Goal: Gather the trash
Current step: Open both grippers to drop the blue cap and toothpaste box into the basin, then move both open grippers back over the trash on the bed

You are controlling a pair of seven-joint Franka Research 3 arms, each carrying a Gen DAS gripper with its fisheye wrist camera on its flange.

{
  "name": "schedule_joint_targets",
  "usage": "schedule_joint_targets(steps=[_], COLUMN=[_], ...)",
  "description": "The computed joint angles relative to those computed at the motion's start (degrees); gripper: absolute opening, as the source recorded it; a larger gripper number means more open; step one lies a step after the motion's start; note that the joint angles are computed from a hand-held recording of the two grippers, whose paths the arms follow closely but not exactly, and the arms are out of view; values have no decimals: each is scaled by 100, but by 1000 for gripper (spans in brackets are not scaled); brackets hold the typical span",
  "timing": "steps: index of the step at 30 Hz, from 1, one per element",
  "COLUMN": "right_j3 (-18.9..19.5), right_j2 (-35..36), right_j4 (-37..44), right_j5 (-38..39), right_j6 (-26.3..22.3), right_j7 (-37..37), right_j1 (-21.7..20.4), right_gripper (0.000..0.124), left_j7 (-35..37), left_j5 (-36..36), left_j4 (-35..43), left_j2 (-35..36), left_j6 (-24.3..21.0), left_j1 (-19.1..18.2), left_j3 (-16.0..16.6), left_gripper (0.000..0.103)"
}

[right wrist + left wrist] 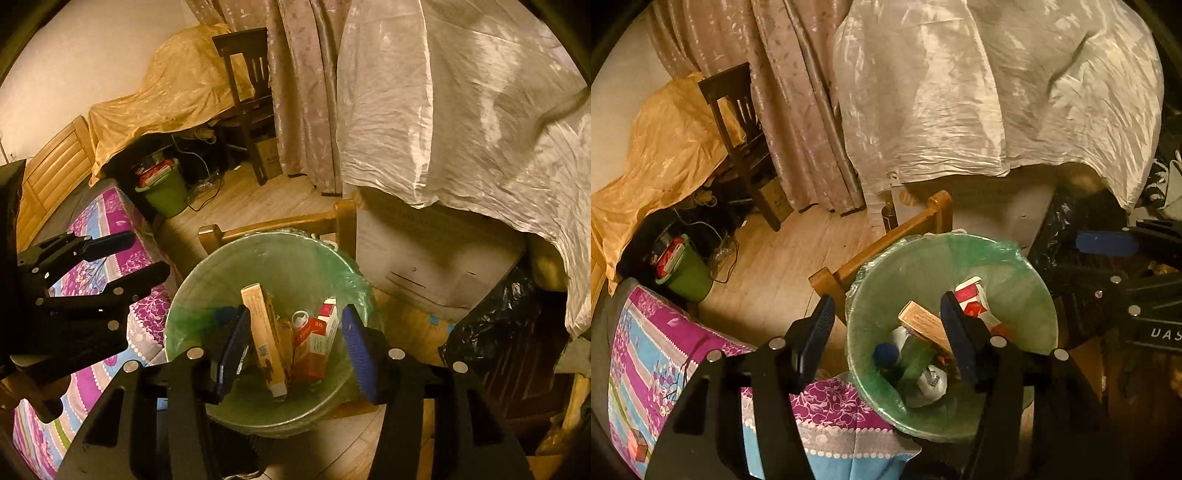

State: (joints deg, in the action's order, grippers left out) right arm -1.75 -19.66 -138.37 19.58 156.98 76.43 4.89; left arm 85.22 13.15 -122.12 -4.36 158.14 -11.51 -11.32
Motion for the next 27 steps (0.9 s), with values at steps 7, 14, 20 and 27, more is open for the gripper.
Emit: schedule_joint_targets(steps=[7,14,20,27], right_j3=[112,567,2145,3374], right_j2=[-73,-325,-648,-760], right_j4=[-197,-855,-1497,-1583], right_j5=[-148,-473,-802,-305], right_j6=[358,1729,3217,3658], right_j7=[117,485,1417,1256], right_j1=[-19,-49,-1102,-1440], right_gripper=[54,54,62,69], left_j7=[-668,-3550,-5191,-5816], left_j5=[646,3381,4610,4982], left_j4=[-281,-1046,-1659,-2663], left_j2=[-198,-903,-1639,-2806], left_j6=[169,684,475,132], left_j1=[170,1179,1786,2164], left_j3=[-33,-413,-471,-174], left_gripper=[57,57,60,64])
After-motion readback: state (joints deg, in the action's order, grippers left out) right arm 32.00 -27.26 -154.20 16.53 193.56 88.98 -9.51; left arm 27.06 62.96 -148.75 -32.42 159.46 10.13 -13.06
